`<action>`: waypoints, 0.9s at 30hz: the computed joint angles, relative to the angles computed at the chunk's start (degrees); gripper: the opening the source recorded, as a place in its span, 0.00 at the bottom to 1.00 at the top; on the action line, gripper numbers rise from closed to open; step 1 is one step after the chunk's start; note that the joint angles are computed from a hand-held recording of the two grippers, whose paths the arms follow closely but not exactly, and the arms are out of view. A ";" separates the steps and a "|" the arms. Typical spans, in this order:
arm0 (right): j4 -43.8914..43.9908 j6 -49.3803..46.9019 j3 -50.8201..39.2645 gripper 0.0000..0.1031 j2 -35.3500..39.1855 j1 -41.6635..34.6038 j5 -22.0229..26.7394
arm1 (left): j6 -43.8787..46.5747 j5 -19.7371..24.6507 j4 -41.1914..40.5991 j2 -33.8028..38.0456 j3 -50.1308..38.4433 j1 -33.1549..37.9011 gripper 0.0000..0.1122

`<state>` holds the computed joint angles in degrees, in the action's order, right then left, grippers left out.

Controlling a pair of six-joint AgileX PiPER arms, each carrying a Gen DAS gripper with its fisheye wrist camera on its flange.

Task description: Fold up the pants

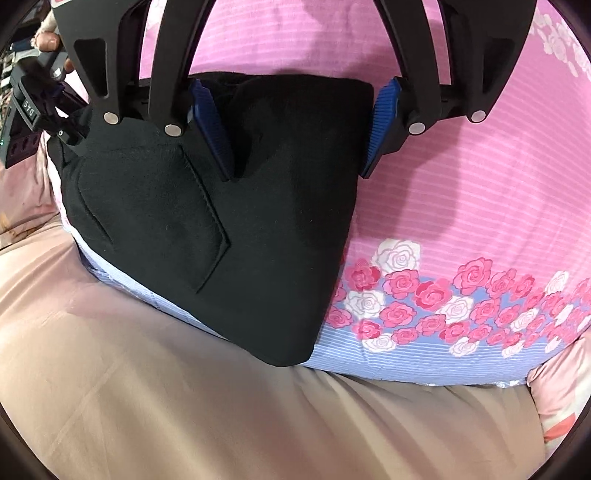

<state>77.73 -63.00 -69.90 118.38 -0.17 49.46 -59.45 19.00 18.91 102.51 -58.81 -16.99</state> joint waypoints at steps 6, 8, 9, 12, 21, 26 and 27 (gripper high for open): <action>-0.17 0.38 -1.43 0.56 0.35 0.55 -0.50 | 3.64 -1.26 -3.75 0.82 -0.16 1.05 0.60; 0.15 -0.17 -1.31 0.56 0.39 0.50 -0.50 | 3.92 -1.44 -3.91 1.33 -0.45 1.21 0.61; 0.28 -0.49 -1.01 0.56 0.25 0.41 -0.39 | 3.97 -1.47 -3.92 1.44 -0.53 1.22 0.61; 0.84 -1.36 -0.64 0.56 0.22 0.35 -0.41 | 5.12 -1.75 -5.03 1.91 -0.83 1.46 0.62; 1.63 -2.08 -1.13 0.45 0.61 0.81 -0.09 | 21.84 -6.23 -21.43 1.67 0.38 3.88 0.37; 1.09 -1.05 -0.07 0.31 -3.40 -1.17 4.35 | 26.86 -5.20 -28.85 -4.85 3.71 3.77 0.20; 0.57 -1.34 1.04 0.31 -5.34 -2.36 6.28 | 30.21 -4.49 -33.23 -7.53 5.44 3.42 0.20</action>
<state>78.31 -64.34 -68.87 113.05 -2.53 55.74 -29.24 14.52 -14.32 94.99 -53.37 -13.56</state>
